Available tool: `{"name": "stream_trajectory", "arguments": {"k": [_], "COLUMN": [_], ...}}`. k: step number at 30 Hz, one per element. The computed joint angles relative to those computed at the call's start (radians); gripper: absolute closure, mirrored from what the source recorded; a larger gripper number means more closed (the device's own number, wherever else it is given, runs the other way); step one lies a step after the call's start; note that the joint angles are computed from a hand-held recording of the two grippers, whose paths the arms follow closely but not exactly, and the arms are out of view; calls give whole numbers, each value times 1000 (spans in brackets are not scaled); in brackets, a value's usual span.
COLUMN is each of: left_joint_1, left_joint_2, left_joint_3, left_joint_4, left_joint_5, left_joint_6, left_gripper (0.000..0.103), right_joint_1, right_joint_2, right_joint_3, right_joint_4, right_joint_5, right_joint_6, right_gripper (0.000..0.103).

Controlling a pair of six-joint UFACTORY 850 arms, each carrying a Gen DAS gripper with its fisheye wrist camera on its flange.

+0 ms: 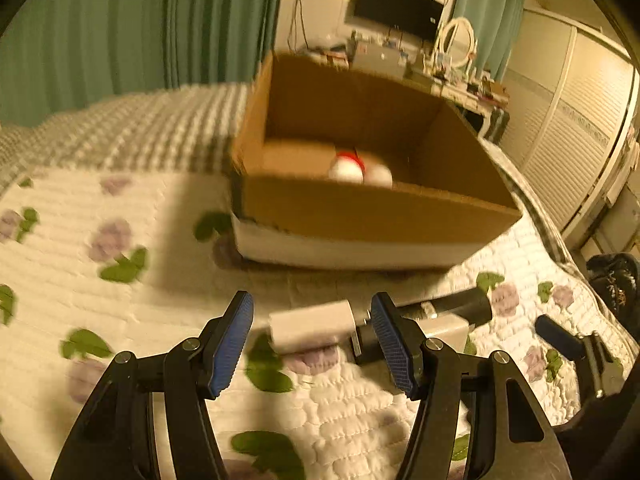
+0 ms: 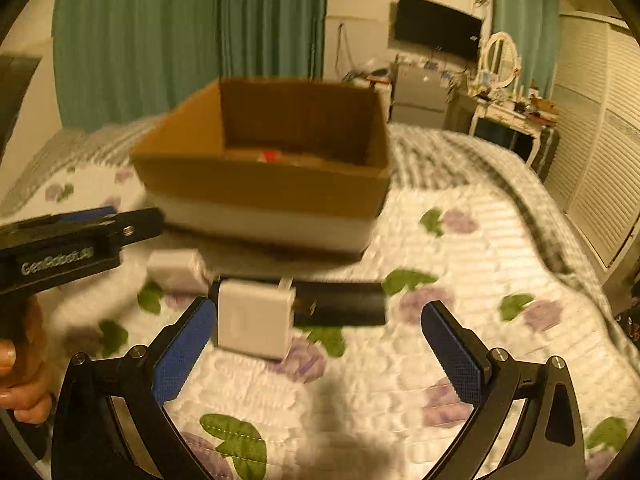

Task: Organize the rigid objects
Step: 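Withdraw both tools from the box toward the white chargers and black cylinder, then grasp a white charger with the left tool while the right tool grasps the other charger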

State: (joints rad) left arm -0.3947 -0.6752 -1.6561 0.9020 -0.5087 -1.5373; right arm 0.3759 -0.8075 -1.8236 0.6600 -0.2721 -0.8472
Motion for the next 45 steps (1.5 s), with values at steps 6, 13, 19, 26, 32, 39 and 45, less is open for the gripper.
{"name": "stream_trajectory", "arguments": {"k": [6, 13, 19, 26, 32, 39, 45], "left_joint_1": [-4, 55, 39, 14, -21, -54, -73], "left_joint_2": [-54, -61, -72, -51, -7, 47, 86], "left_joint_3": [-48, -26, -49, -31, 23, 78, 114], "left_joint_4": [-50, -343, -293, -181, -47, 24, 69], "left_joint_5": [-29, 88, 43, 24, -25, -85, -112], "left_joint_6": [80, 214, 197, 105, -25, -84, -105], "left_gripper": [39, 38, 38, 46, 46, 46, 46], "right_joint_1": [11, 18, 21, 20, 2, -13, -17], "right_joint_2": [-59, -138, -155, -153, -135, -89, -25], "right_joint_3": [-59, -161, -179, -172, -148, -93, -19], "right_joint_4": [-134, -160, -131, -99, -24, 30, 66], "right_joint_5": [-68, -170, -176, -178, -188, -159, -124], "right_joint_6": [106, 140, 120, 82, 25, -15, -69], "right_gripper": [0, 0, 0, 34, 49, 49, 53]}}
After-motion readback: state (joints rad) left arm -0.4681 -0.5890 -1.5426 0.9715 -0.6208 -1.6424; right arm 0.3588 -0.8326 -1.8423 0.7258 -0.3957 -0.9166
